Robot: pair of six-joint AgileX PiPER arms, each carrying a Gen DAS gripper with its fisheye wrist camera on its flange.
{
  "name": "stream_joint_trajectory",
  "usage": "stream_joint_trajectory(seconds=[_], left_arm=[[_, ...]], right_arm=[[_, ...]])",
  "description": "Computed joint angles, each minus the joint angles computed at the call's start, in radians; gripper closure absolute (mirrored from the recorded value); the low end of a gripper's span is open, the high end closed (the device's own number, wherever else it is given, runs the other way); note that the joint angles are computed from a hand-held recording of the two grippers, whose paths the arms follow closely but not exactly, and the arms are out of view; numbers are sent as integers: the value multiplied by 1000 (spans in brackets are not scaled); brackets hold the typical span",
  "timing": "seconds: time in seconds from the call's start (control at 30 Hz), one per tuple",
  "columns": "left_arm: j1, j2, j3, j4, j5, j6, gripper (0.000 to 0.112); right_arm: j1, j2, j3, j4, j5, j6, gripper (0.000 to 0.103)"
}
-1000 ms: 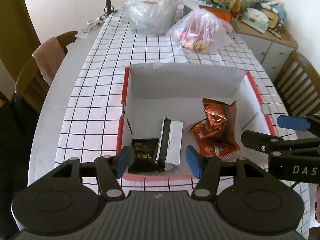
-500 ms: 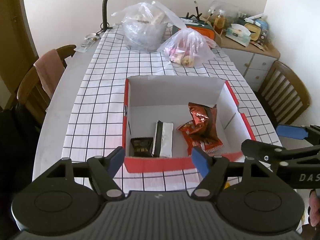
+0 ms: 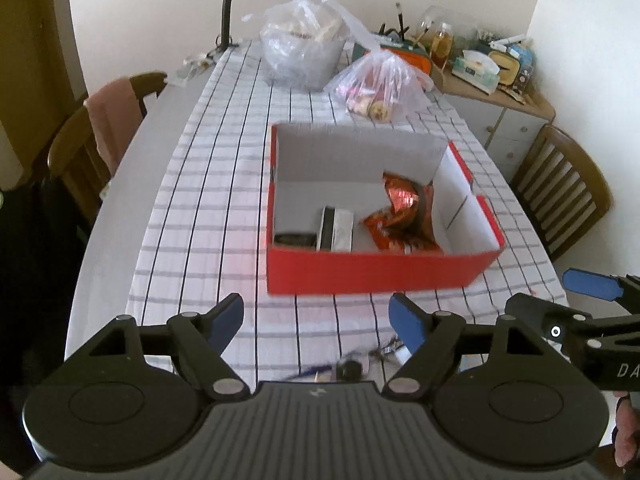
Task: Organize snacks
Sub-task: 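Grasp the clear-wrapped chocolate lollipop with the left gripper while the right gripper grasps the light blue packet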
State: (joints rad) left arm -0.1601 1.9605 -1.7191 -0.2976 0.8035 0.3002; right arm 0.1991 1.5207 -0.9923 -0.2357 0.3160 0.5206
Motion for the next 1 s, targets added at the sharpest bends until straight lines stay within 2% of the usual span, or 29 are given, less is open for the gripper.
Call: stream_joint_trajectory(seconds=[0.3,0.53,0.73,0.83,0.9,1.0], left_arm=[[45,-33,160,-6,-36,23,32],[74,-3,212,54,-27,-70,32],[115,50,224,106,3,-167,32],[118,64,244,135,-6,-197,32],[110,77,252,167,-16,-228,32],[97,93,261,200,-23,-253,33]], right_arm=[[26,18,95,-154,-38,183,1],[1,82,125,-122,-67,175,6],[-17,162,119,-23,-83,89,12],[-11,191,112,-51,-80,108,13],[6,213,101,-147,-63,189,13],[8,248,80,-127,-56,161,15]])
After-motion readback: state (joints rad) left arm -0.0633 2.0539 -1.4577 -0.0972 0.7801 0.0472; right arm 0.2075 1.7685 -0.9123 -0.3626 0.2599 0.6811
